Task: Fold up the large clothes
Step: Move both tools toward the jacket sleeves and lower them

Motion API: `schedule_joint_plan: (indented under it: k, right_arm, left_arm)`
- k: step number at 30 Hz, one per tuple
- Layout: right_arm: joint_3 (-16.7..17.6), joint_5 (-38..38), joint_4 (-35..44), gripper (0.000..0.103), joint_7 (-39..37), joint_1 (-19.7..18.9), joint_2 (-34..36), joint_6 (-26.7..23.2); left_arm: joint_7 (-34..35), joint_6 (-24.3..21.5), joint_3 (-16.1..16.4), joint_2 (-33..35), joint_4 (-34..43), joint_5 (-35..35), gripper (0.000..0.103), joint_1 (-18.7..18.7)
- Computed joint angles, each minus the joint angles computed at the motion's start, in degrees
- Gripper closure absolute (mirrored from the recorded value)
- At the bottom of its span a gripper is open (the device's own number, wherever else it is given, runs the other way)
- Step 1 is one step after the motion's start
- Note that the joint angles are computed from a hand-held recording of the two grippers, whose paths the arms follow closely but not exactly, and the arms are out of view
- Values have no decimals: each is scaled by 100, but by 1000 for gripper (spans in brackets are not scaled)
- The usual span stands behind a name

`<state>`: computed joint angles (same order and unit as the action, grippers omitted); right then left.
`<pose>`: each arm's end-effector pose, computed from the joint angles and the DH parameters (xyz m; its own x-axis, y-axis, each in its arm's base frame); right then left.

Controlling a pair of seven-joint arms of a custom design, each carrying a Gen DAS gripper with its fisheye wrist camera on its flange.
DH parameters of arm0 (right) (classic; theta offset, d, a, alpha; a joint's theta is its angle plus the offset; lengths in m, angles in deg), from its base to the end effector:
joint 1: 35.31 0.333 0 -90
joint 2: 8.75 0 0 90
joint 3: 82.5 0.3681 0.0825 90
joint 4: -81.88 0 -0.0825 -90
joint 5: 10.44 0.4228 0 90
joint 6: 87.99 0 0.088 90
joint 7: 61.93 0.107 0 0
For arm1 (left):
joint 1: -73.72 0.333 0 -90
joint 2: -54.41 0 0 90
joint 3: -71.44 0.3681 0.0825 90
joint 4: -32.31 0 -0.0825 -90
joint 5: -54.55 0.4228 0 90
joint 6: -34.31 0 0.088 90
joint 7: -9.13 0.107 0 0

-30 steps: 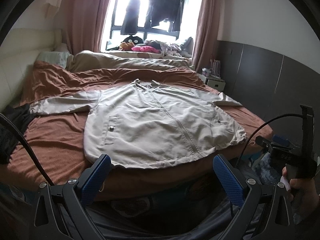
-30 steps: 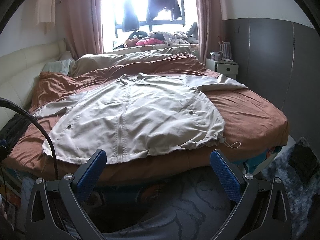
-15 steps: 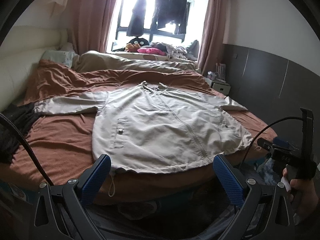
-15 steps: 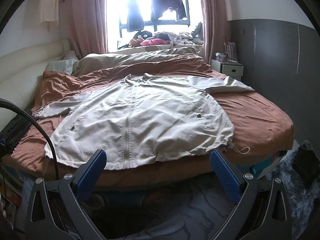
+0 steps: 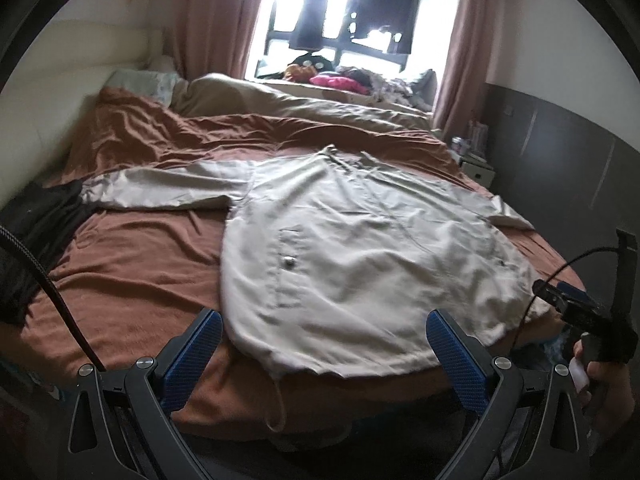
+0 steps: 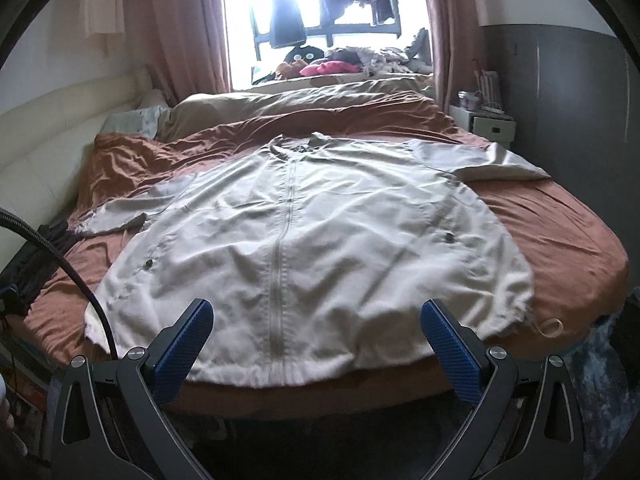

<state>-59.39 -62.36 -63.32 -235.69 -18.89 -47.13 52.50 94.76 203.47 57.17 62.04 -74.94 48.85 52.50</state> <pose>0.3006 0.2810 0.5658 -0.2974 -0.9376 -0.1801 -0.4203 0.2979 -0.8571 0.5681 -0.3847 0.5950 -0.4972 -0.8479 0.1839 -0.5831 0.1696 -0.7945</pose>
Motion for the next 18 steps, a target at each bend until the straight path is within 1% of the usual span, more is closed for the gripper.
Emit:
schedule_joint_plan:
  k: [3,7,14,18]
  right_arm:
    - [-140,-148,141,0,-25,-149,249,255]
    - [-310,-321,405,0,-92,-331,654,572]
    - [-613,-522,1024,0,-397,-502,1388,1069]
    - [-779,-558,1446,0,-663,-519,1819,1333]
  left_arm:
    - [-198,-237,129,269,381,163,1,-16]
    - [-243,-472,190,611,891,133,2,38]
    - [-496,-968,398,1170,1806,246,5,45]
    - [-684,-1169,497,1453,2295,312,6,77]
